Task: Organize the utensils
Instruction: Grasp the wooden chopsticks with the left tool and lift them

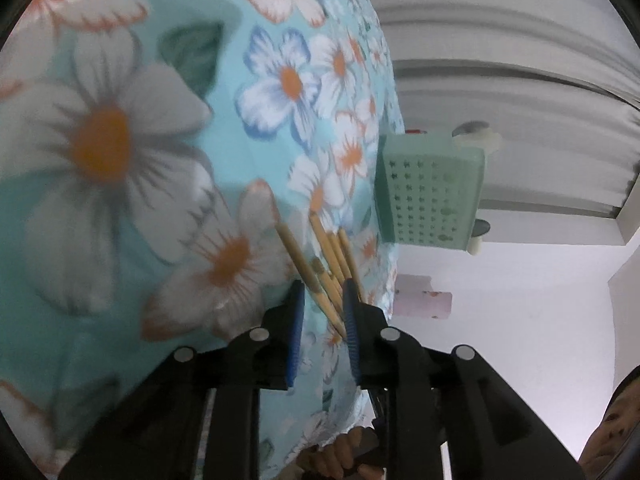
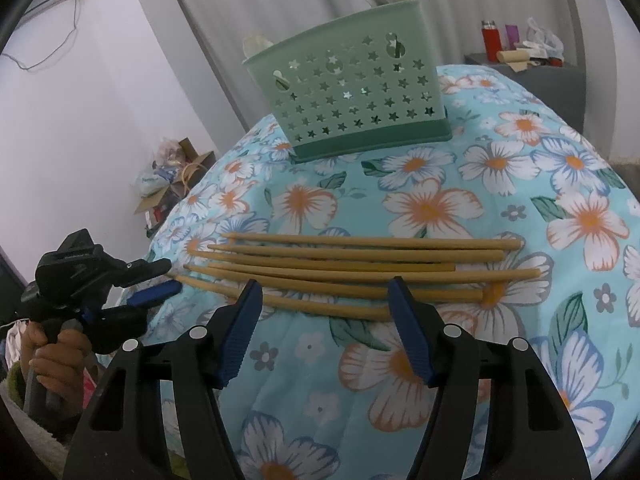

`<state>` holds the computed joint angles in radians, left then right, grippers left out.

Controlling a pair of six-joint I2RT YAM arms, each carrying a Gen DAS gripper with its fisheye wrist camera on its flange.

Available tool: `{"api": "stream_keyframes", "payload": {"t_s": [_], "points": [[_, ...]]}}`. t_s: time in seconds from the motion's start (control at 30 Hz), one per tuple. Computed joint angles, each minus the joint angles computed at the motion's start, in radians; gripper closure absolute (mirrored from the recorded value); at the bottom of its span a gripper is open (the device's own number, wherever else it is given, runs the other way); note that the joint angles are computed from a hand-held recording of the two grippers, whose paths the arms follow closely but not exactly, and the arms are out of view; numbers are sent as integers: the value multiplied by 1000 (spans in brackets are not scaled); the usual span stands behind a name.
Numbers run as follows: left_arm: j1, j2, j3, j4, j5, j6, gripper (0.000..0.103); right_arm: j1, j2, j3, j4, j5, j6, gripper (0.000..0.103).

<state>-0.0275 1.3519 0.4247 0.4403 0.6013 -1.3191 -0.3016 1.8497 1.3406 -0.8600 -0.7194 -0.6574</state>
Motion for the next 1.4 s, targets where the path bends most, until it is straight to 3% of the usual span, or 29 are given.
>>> {"api": "stream_keyframes", "payload": {"t_s": [0.27, 0.4, 0.57, 0.87, 0.97, 1.3, 1.4], "points": [[-15, 54, 24, 19, -9, -38, 85, -1, -2, -3, 2, 0, -3, 41], [-18, 69, 22, 25, -25, -52, 93, 1, -5, -5, 3, 6, -7, 41], [-13, 65, -9, 82, -21, -59, 93, 5, -22, -16, 6, 30, -6, 43], [14, -6, -78, 133, 29, -41, 96, -10, -151, -86, 37, 55, -12, 44], [38, -90, -91, 89, 41, -7, 97, -17, -205, -114, 66, 53, -7, 44], [146, -443, -9, -231, -58, 192, 98, -52, -289, -117, 188, 17, 37, 45], [173, -498, 33, -324, -112, 278, 98, 1, -272, -114, 195, 65, -4, 53]]}}
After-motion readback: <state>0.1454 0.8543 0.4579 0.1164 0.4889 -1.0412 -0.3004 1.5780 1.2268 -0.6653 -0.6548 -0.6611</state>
